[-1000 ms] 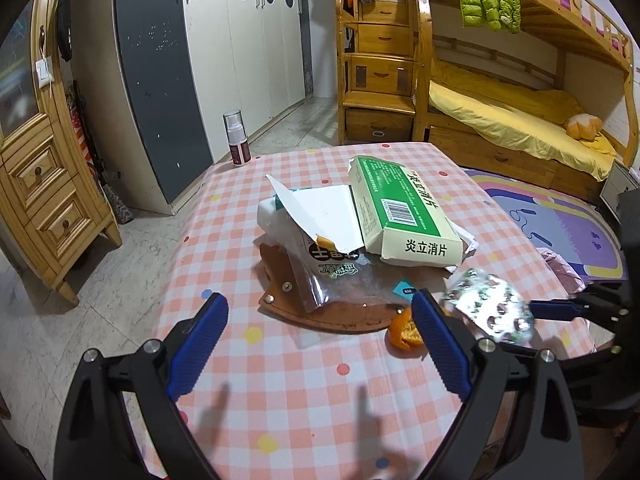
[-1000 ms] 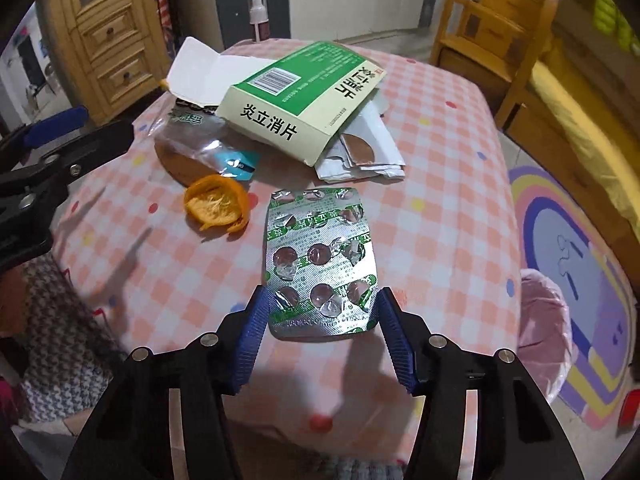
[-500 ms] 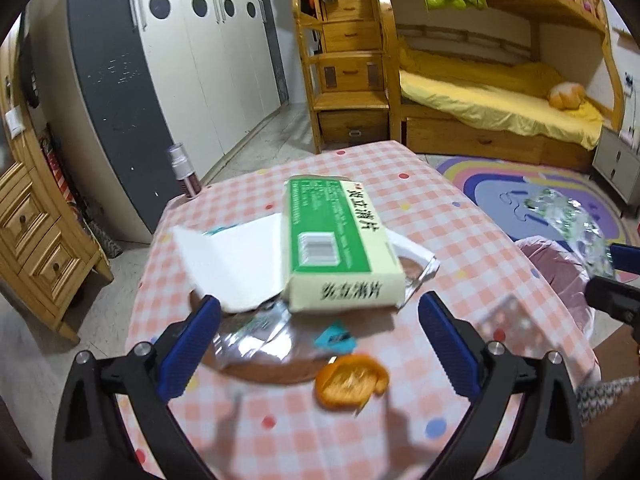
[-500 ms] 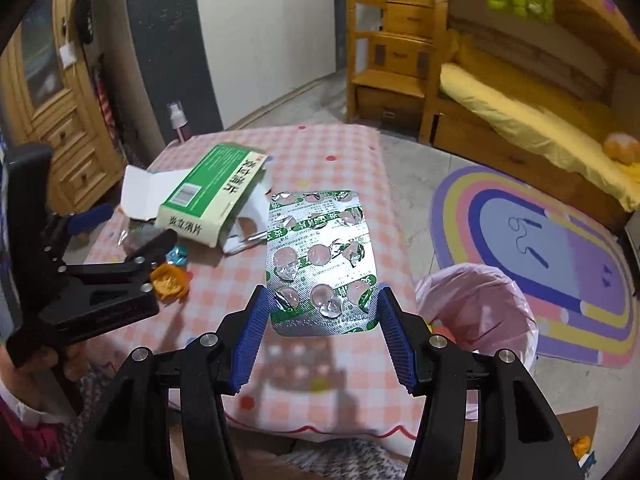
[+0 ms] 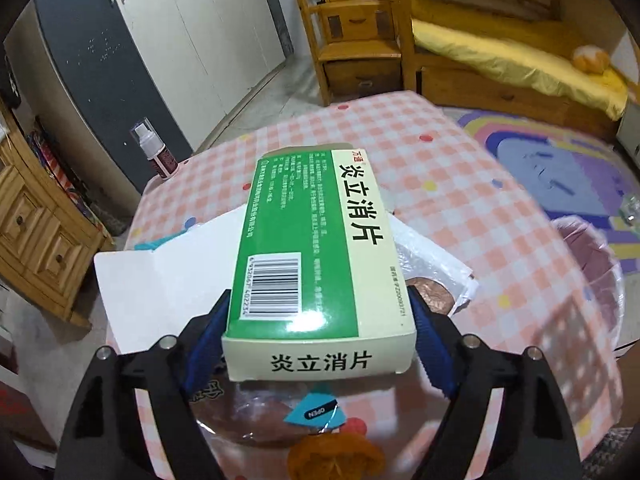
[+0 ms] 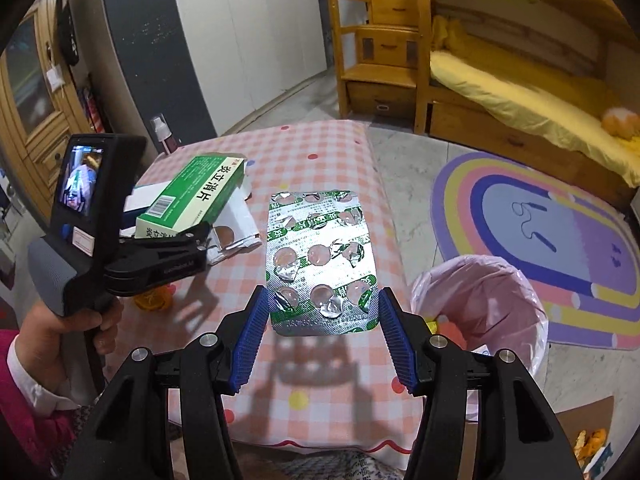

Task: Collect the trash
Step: 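Lift the blister pack with the right gripper while the left gripper grasps the green medicine box, then carry both items over the wastebasket and open both grippers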

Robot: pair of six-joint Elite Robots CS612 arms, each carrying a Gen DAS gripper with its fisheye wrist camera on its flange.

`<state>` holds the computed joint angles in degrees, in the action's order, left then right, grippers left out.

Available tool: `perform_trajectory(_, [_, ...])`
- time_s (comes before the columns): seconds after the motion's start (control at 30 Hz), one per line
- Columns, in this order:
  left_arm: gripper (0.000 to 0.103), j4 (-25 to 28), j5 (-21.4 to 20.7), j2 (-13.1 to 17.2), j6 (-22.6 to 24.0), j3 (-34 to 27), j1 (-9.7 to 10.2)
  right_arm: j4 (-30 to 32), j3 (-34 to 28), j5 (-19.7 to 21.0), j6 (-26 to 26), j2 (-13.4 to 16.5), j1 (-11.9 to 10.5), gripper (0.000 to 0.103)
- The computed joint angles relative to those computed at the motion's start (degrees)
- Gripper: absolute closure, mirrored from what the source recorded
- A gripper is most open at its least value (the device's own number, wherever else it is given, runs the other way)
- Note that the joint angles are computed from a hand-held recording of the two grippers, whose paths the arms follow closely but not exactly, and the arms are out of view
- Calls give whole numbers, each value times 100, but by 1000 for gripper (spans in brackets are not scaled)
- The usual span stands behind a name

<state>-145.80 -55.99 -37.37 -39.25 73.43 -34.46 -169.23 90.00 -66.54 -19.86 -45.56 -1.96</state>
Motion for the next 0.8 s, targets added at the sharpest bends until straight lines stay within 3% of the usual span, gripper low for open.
perform_trajectory(0.3, [25, -2203, -102, -563, 403, 1099, -277, -623, 267, 62, 166, -161, -62, 47])
perform_trajectory(0.53, [25, -2753, -456, -464, 1108, 935, -487, -998, 484, -179, 442, -251, -252, 47])
perform_trajectory(0.8, [24, -2572, -1239, -5, 1735, 143, -577, -1289, 620, -724, 1043, -191, -634, 47])
